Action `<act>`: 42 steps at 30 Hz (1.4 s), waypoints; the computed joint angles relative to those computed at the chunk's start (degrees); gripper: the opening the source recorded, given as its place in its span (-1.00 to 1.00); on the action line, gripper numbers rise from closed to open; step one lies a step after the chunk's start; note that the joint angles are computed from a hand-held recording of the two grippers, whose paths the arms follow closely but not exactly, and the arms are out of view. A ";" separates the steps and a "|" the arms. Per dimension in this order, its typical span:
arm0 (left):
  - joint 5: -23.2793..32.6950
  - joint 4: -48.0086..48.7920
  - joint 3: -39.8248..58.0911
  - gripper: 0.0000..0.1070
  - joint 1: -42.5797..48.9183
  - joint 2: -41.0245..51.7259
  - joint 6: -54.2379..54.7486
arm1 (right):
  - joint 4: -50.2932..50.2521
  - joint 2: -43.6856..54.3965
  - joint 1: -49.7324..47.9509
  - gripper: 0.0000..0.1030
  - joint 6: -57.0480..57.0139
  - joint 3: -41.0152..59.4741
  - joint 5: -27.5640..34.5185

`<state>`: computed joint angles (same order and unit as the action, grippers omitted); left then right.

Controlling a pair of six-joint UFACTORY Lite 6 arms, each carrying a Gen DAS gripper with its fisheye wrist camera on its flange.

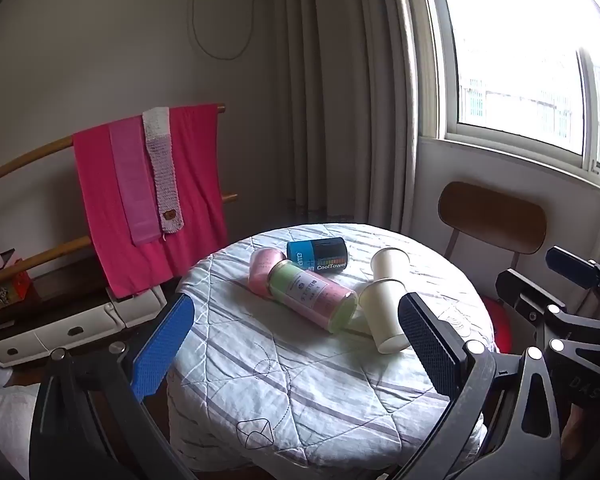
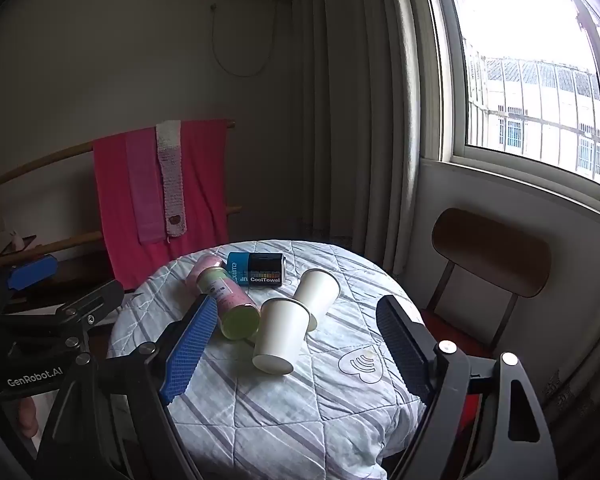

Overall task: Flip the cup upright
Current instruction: 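Move the right tool toward the lying green-and-pink cookie jar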

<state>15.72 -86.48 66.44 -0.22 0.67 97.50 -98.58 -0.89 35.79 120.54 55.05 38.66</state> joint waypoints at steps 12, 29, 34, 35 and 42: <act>7.65 -3.27 0.93 0.93 1.55 1.87 2.10 | 3.08 0.86 -0.11 0.62 -3.08 1.93 -0.52; 7.66 2.75 6.94 0.93 2.72 7.92 -4.64 | -0.79 2.59 -2.02 0.62 0.64 1.10 -2.71; 7.77 3.15 8.31 0.93 2.78 9.69 -4.85 | -1.14 4.11 -3.07 0.62 0.13 2.58 -4.28; 7.69 3.07 8.74 0.93 2.74 10.27 -4.64 | -1.18 4.47 -3.21 0.62 0.07 2.87 -4.42; 7.43 6.79 12.76 0.93 2.27 14.23 -8.36 | 0.70 7.33 -4.50 0.62 -3.20 6.35 -6.16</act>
<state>23.15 -79.69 79.20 2.05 14.90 89.14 -97.88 6.44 31.29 117.35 61.40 32.49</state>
